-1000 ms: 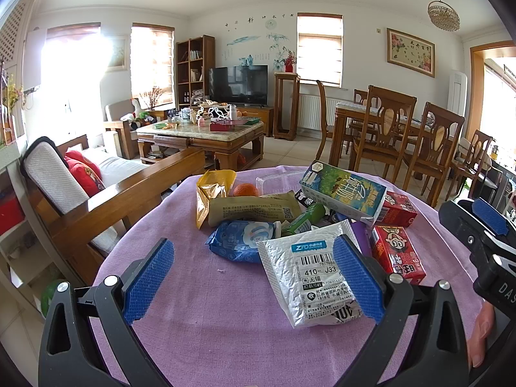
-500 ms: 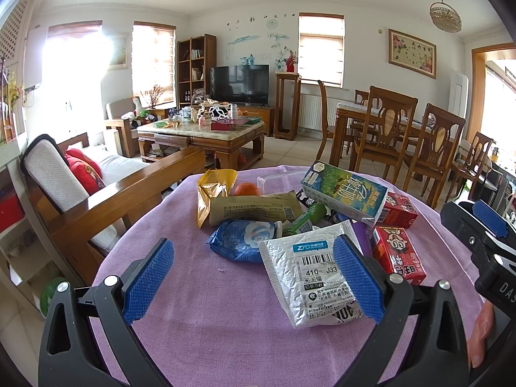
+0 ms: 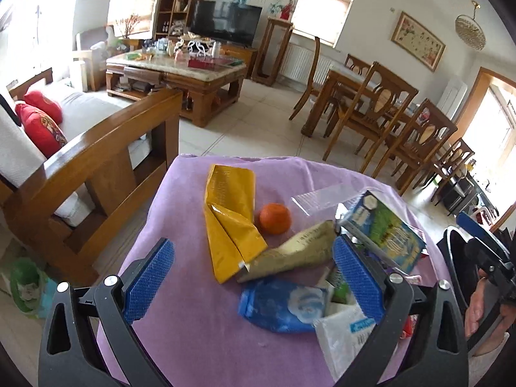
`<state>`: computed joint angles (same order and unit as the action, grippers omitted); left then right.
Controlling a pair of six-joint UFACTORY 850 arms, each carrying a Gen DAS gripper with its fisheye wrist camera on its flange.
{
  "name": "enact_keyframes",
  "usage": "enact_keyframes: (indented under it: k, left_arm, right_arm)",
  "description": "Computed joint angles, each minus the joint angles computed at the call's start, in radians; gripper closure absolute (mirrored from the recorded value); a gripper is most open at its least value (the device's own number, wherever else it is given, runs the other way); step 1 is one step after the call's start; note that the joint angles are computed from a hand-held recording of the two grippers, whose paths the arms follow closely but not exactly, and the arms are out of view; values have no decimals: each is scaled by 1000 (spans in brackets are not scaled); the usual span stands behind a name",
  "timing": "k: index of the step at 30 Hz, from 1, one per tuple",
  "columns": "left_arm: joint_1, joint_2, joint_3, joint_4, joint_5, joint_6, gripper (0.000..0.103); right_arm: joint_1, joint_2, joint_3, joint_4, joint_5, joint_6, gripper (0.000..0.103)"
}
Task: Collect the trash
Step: 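Grasp the yellow snack bag with left tool while right tool grasps the milk carton, then carry both items over the black bin and open both tools to drop them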
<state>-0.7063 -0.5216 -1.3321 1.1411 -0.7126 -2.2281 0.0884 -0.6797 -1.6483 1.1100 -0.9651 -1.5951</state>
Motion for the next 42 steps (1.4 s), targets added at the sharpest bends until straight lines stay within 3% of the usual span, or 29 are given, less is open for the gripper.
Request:
enact_keyframes:
  k: [3,6,9,11,13,14,16,19,21,22,24,32,35,38,42]
  left_arm:
    - [54,-27,-16,-72,69,60,5]
    - [88,-38,1,-21,150,-12,6]
    - [108,-52,-3,-83,162,37,6]
    - [108,-68,-21,-102,144,63,8]
    - [104,-74,-31,-110,129,76,13]
    - [105,-74,-31,-104,126,73,17]
    - [104,-61,-7,-51,135,7,39]
    - [106,-50,10,-49,127,-11,61]
    - [107,-38,30,-26,133,-35,65]
    - [102,-24,54,17,145,-97,73]
    - [94,7,95,123,170,-221,76]
    - [-42,79,126,229,-50,-332,77]
    - [-95,75,89,247,-89,-314,77]
    - [-138,40,19,263,-92,-275,77]
    - [-160,-56,-139,278,-30,-188,77]
  right_arm:
    - [61,-14,-3,6,122,-93,5]
    - [116,-26,15,12,242,-183,9]
    - [154,-47,24,7,310,-223,18]
    - [169,-40,75,58,369,-296,38]
    - [180,-47,82,71,402,-317,42]
    - [174,-54,75,67,390,-308,43]
    - [168,-55,74,69,376,-301,44]
    - [156,-54,72,56,347,-276,47]
    - [147,-50,72,48,332,-260,48]
    - [143,-47,75,53,322,-257,49]
    - [120,-31,80,54,270,-232,50]
    - [1,61,149,125,22,-206,51]
    - [-37,78,164,100,1,-196,51]
    - [-95,83,161,99,-64,-160,51]
    - [-199,80,133,127,-107,-152,51]
